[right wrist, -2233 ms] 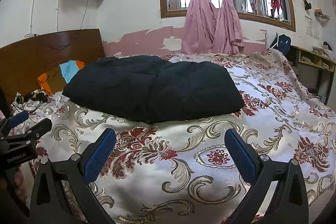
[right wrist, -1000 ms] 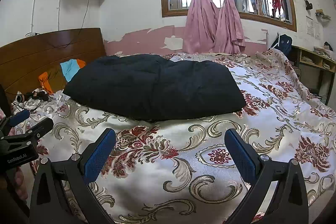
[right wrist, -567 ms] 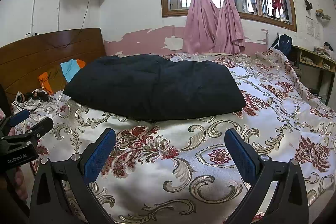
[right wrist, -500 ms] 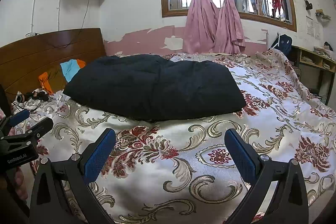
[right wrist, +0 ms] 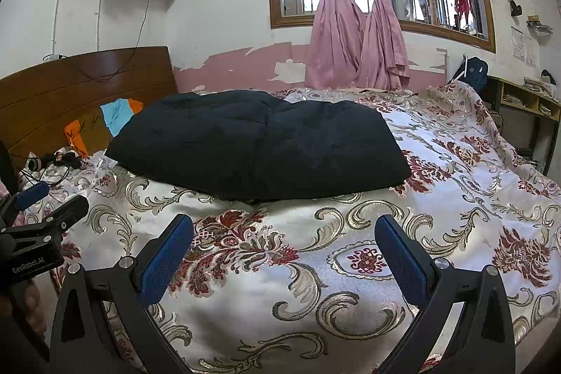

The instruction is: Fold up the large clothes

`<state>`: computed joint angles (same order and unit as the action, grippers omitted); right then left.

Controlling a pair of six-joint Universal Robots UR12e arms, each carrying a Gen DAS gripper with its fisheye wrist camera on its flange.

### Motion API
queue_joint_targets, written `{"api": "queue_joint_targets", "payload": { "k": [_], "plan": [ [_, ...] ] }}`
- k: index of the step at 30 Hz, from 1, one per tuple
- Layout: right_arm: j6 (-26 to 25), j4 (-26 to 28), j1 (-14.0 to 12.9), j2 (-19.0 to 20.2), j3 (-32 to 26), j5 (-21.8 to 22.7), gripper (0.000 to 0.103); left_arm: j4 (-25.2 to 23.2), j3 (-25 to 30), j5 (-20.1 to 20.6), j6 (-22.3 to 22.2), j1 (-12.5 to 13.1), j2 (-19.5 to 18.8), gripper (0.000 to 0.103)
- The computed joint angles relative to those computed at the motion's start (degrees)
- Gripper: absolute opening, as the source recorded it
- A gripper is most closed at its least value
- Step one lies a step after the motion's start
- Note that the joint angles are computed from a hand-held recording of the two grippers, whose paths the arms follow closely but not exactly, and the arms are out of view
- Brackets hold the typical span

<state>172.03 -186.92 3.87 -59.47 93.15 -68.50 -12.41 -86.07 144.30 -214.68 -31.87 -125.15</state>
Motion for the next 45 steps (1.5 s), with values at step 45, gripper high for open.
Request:
{"api": "queue_joint_targets", "payload": {
  "k": [45],
  "plan": [
    [-0.1,0.1,-0.1,0.0,0.0,0.1,0.102,-1.2,0.4,1.7,1.0,-0.1,0.0,0.103]
  ]
}}
